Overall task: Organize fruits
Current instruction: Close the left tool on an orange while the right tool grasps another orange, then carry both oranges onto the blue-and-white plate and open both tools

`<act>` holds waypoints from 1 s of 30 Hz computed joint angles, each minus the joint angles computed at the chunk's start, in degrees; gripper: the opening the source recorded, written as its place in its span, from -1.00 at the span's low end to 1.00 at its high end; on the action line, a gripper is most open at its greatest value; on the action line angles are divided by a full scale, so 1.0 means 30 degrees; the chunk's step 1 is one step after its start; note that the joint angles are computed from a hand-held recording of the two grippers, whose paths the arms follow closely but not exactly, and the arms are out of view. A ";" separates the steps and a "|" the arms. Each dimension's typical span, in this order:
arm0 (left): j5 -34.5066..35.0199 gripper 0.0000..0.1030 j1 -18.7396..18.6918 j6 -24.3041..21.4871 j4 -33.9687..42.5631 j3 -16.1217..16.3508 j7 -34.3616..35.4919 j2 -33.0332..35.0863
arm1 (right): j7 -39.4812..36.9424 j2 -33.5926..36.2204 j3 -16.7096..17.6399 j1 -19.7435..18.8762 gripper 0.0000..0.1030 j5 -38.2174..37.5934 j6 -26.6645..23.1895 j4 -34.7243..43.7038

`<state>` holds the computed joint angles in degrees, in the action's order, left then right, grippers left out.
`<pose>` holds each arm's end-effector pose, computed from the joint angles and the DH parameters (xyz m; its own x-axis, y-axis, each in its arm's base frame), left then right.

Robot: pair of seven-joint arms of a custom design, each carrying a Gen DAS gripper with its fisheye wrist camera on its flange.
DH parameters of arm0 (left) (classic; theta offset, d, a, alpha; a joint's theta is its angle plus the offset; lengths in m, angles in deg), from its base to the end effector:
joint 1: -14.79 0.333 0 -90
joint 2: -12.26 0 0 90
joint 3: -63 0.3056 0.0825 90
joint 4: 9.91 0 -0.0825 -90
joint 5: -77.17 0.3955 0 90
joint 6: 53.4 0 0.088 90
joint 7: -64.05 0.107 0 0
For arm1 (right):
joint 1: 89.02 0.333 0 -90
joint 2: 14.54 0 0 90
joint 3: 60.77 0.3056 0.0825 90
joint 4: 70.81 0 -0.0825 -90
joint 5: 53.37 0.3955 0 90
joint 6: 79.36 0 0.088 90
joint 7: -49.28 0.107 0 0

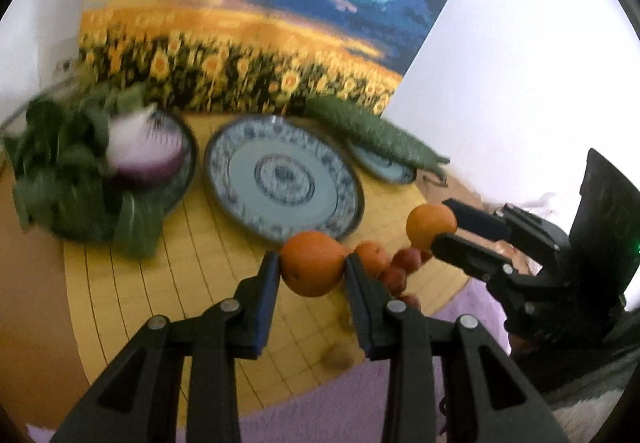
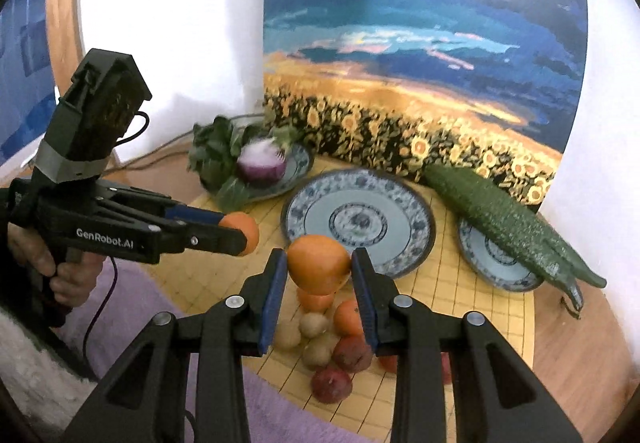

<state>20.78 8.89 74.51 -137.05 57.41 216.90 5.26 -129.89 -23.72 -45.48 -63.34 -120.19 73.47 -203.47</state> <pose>0.5207 -0.1325 0.4361 -0.6982 -0.5859 0.4113 -0.6937 0.4120 -0.5908 0.3794 0.3684 0.4293 0.0909 -0.9958 -0.0138 -0.6245 -0.0462 -0.7797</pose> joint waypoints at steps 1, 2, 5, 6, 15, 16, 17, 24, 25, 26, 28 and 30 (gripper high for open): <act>-0.0323 -0.33 -0.0039 -0.0121 0.0229 0.0032 0.0390 0.0077 | 0.0068 -0.0056 -0.0040 -0.0055 -0.33 -0.0128 0.0050 0.0020; -0.0617 -0.33 -0.0047 -0.0364 0.0478 0.0074 0.0763 0.0206 | 0.0197 -0.0149 -0.0141 -0.0176 -0.33 -0.0317 0.0248 -0.0001; -0.1078 -0.33 -0.0155 -0.0300 0.1398 -0.0186 0.1499 0.0848 | 0.0479 -0.0182 -0.0453 -0.0570 -0.33 -0.0311 0.0909 -0.0025; -0.1178 -0.33 -0.0185 -0.0155 0.1590 -0.0306 0.1547 0.1030 | 0.0605 -0.0191 -0.0555 -0.0714 -0.33 -0.0177 0.1161 -0.0075; -0.0566 -0.33 -0.0107 0.0237 0.3698 -0.1319 -0.1128 0.3870 | 0.2033 0.0972 -0.1513 -0.2486 -0.33 -0.0414 0.4384 -0.0038; -0.0513 -0.33 -0.0042 0.0196 0.3903 -0.1446 -0.1424 0.4143 | 0.1923 0.1346 -0.1662 -0.2569 -0.33 -0.0367 0.4752 0.0123; -0.0409 -0.33 -0.0011 0.0221 0.4146 -0.1586 -0.1735 0.4479 | 0.1783 0.1665 -0.1787 -0.2585 -0.33 -0.0269 0.5005 0.0286; 0.0849 -0.33 0.0212 0.0399 0.5259 -0.2351 -0.2734 0.5972 | 0.0023 0.3892 -0.3137 -0.2293 -0.33 0.0939 0.7083 0.1073; 0.0993 -0.32 0.0241 0.0386 0.5407 -0.2428 -0.2954 0.6196 | -0.0112 0.4118 -0.3376 -0.2230 -0.33 0.1058 0.7524 0.1114; 0.1044 -0.32 0.0301 0.0357 0.5496 -0.2507 -0.3092 0.6354 | -0.0346 0.4350 -0.3599 -0.2160 -0.33 0.1276 0.8024 0.1131; 0.1262 -0.32 0.0394 0.0281 0.5603 -0.2626 -0.3357 0.6601 | -0.1437 0.4753 -0.3912 -0.1929 -0.33 0.2177 0.8509 0.1188; 0.1903 -0.31 0.0392 0.0281 0.5705 -0.2675 -0.3963 0.6817 | -0.3471 0.5076 -0.3951 -0.1756 -0.33 0.3541 0.8430 0.1178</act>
<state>26.49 10.07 75.36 -119.94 49.39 205.01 25.71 -140.30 -8.50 -57.33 -68.60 -109.56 98.76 -199.94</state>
